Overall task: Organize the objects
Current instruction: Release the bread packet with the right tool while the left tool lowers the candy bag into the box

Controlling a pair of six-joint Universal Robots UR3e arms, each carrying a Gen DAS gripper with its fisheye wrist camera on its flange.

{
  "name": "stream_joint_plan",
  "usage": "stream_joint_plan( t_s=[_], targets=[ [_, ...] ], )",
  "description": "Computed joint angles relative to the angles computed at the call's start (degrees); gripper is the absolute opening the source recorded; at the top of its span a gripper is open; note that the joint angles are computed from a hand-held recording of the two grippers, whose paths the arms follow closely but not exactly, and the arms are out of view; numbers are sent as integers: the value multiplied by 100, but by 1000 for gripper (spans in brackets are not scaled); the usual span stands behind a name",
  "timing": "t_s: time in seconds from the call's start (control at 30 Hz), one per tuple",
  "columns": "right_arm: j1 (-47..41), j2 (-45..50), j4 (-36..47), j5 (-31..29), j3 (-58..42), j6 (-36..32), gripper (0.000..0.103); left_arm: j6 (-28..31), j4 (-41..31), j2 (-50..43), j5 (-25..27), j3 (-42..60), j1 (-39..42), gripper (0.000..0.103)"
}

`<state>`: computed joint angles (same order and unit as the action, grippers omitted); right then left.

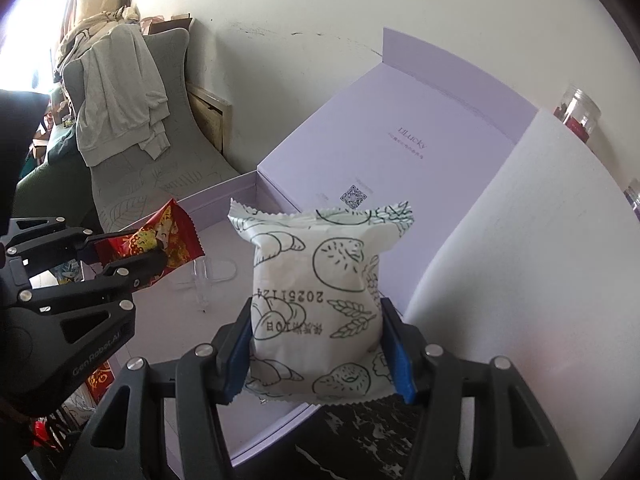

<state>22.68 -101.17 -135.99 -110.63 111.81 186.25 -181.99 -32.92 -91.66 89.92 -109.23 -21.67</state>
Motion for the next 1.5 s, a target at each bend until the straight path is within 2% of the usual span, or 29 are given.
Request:
stream_joint_plan(
  t_s=[0.27, 0.53, 0.73, 1.0, 1.27, 1.4, 1.5],
  targets=[
    [559, 399, 14, -289, -316, 139, 58, 23, 5, -70, -111, -98, 188, 22],
    [582, 665, 243, -361, -468, 298, 59, 39, -16, -108, -145, -141, 299, 22],
    [353, 589, 344, -21, -487, 354, 59, -43, 167, -93, -110, -235, 289, 22],
    [239, 440, 368, 25, -489, 439, 62, -138, 153, 28, -77, -198, 307, 22],
    [17, 76, 457, 276, -435, 625, 70, -266, 47, 438, -134, -270, 452, 24],
    [-207, -196, 474, 690, -351, 620, 70, -255, 15, 655, -46, -270, 435, 24],
    [-180, -306, 438, 666, -334, 693, 73, -206, 41, 857, 40, -289, 386, 35]
  ],
)
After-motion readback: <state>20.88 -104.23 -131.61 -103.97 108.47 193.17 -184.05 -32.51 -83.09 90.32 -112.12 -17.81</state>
